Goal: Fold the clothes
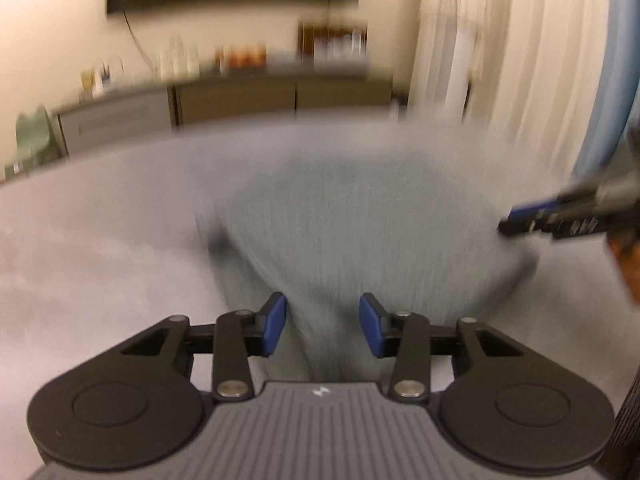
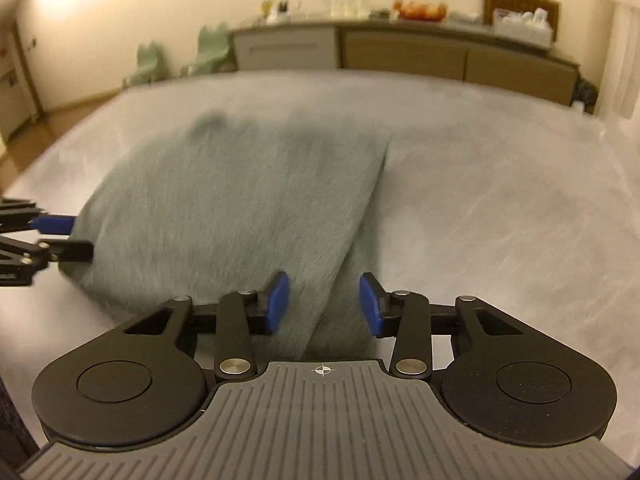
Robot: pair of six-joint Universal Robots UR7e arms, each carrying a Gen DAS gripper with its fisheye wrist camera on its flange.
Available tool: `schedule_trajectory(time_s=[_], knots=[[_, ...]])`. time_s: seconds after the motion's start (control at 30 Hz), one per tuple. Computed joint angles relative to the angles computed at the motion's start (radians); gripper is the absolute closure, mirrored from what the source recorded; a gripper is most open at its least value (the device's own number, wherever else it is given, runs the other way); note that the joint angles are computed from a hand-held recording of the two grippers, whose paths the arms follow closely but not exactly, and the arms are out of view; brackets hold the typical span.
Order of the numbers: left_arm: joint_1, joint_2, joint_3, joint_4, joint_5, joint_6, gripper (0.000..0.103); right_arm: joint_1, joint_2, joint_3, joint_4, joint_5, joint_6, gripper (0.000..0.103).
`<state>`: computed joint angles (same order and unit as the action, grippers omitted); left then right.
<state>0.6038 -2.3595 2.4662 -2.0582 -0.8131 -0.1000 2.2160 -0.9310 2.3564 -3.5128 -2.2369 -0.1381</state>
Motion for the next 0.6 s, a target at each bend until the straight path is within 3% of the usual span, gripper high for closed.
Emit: schedule_trajectory(time_s=[0.1, 0.2, 0.3, 0.37, 0.43, 0.5, 0.6], knots=[[0.099, 0.184, -0.033, -0.269, -0.020, 0.126, 0.059, 0.002, 0.045, -0.066, -0.115, 0.007, -0.150, 0.062], [0.207, 0.397, -0.074, -0.444, -0.023, 0.183, 0.060, -0.028, 0.109, -0.151, -0.179, 0.023, -0.301, 0.064], [0.303, 0.534, -0.109, -0.467, -0.033, 0.152, 0.057, -0.086, 0.119, -0.204, -0.048, 0.035, -0.296, 0.066], [0.315, 0.558, -0.088, -0.529, -0.025, 0.171, 0.054, -0.119, 0.127, -0.229, 0.068, 0.014, -0.282, 0.067], [0.285, 0.557, -0.075, -0.527, 0.019, 0.190, 0.056, -0.128, 0.128, -0.230, 0.064, -0.033, -0.296, 0.062], [0.239, 0.511, -0.062, -0.474, 0.045, 0.162, 0.062, -0.125, 0.113, -0.222, 0.066, -0.066, -0.272, 0.065], [0.158, 0.384, -0.027, -0.354, -0.003, 0.128, 0.060, -0.089, 0.072, -0.180, 0.002, -0.056, -0.265, 0.072]])
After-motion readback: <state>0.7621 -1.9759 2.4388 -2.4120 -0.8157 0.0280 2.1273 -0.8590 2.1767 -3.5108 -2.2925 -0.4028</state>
